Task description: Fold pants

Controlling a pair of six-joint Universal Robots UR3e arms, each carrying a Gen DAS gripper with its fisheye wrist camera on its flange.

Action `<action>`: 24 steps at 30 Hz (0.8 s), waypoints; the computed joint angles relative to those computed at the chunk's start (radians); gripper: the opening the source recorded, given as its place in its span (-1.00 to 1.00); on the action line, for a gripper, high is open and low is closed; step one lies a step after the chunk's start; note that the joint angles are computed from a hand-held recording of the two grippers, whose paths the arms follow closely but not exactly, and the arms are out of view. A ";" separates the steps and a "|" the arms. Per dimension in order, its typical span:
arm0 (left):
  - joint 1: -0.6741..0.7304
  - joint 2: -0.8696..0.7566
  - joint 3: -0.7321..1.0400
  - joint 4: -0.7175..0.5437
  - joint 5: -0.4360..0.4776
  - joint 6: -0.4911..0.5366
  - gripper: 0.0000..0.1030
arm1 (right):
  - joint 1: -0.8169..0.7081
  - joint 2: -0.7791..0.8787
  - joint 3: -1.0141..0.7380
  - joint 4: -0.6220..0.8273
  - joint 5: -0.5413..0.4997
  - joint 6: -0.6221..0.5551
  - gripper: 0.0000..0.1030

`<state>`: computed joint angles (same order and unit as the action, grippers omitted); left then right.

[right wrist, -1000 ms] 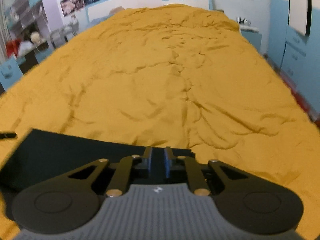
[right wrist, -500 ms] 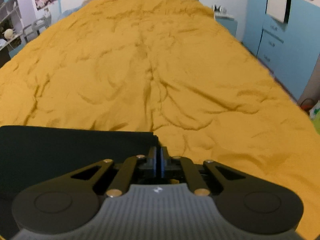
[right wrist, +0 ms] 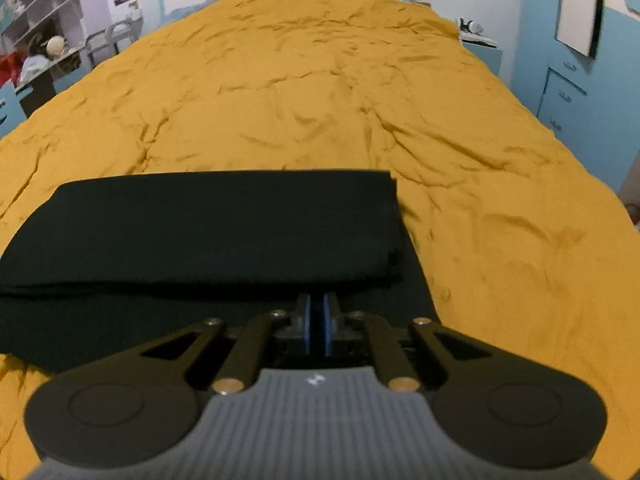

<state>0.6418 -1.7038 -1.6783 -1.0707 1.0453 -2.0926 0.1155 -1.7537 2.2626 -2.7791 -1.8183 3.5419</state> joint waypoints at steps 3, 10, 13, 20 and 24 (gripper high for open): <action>0.039 0.027 0.003 -0.079 -0.005 0.023 -0.71 | 0.017 -0.011 0.009 0.005 -0.013 0.017 -0.97; 0.122 0.050 0.081 -0.251 -0.046 0.074 -0.70 | 0.037 -0.126 -0.016 0.114 -0.013 0.015 -0.74; 0.128 0.008 0.166 -0.295 -0.113 0.029 -0.69 | 0.047 -0.142 -0.046 0.142 0.016 0.016 -0.70; 0.044 -0.260 0.468 -0.393 -0.210 -0.195 -0.25 | 0.147 0.098 -0.222 0.058 0.024 0.043 -0.74; -0.005 -0.402 0.575 -0.378 -0.204 -0.300 -0.22 | 0.190 0.254 -0.345 0.016 0.041 0.039 -0.76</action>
